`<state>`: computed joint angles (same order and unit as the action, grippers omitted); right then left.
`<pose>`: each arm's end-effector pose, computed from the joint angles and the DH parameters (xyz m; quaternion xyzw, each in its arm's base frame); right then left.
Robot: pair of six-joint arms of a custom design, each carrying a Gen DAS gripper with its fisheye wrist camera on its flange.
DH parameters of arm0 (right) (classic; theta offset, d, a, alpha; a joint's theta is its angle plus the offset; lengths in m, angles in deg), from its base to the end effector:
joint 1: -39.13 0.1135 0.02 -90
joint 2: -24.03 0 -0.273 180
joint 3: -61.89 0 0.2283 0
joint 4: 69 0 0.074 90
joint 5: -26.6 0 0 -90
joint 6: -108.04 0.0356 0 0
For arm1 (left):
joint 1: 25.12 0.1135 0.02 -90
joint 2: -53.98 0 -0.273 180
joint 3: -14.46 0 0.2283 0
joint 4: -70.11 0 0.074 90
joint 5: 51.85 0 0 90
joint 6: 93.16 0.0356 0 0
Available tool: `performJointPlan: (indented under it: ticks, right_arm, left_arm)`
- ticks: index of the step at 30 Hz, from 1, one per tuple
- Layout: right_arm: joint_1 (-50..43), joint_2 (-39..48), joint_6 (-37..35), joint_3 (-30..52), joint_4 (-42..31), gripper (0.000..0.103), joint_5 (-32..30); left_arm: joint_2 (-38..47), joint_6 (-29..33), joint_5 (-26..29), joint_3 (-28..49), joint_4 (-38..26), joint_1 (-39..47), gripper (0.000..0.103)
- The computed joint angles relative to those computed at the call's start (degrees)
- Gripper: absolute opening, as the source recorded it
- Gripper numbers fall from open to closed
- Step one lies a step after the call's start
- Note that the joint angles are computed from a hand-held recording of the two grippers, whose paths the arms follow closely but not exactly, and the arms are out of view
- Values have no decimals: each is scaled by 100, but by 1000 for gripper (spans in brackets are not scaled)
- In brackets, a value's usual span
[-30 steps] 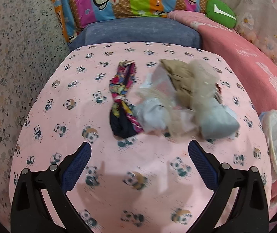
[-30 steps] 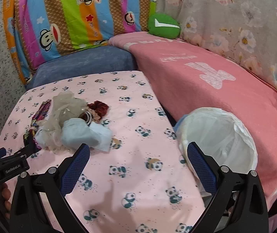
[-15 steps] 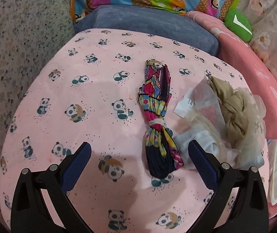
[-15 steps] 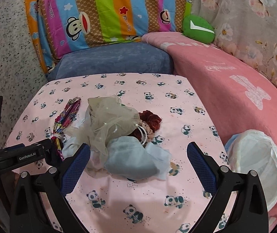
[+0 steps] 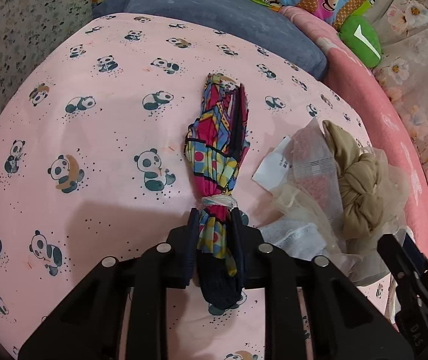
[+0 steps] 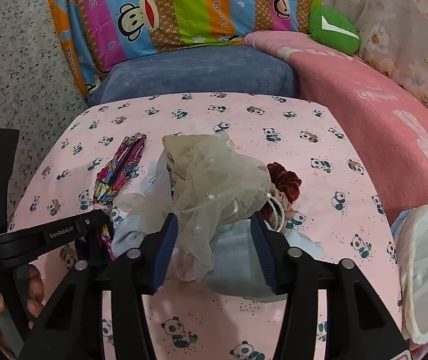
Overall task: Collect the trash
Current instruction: 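Move the left tool to the striped umbrella and close on it, then grasp the sheer fabric with the right tool while the left tool lifts the umbrella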
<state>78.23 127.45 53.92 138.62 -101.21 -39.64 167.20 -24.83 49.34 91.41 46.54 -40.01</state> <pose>0.2748 0.2048 0.1852 0.0287 0.9439 0.0023 0.3289 0.3523 -0.1008 0.1351 -0.0315 0.9608 -0.1706 0.2163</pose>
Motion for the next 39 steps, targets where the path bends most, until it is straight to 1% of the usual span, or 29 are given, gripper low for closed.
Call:
performJointPlan:
  ticks: [2, 3, 4, 11, 21, 29, 33, 39]
  right_arm:
    - [-33, 26, -42, 20, 36, 14, -163]
    - [-61, 35, -80, 39, 45, 9, -250]
    - [-67, 0, -86, 27, 53, 6, -295]
    - [59, -631, -172, -137, 70, 6, -73]
    - [220, -2133, -214, -262, -378, 6, 428]
    - [311, -3108, -310, -218, -852, 6, 902]
    - [264, -3468, -295, -260, -1039, 6, 980]
    - [177, -4047, -98, -597, -1294, 6, 991]
  left_arm:
    - [-82, 9, -58, -6, -14, -26, 16]
    - [-134, 1, -59, -17, -20, -21, 15]
    - [-213, -10, -65, -46, -25, -19, 15]
    - [-1134, -45, -309, -288, -194, -147, 15]
    - [-2369, -229, -591, -225, -743, -831, 15]
    - [-2759, -404, -944, 7, -1053, -1631, 15]
    - [-2833, -457, -1118, 76, -1149, -1952, 15]
    - [-2799, -541, -1290, 109, -1232, -2286, 15]
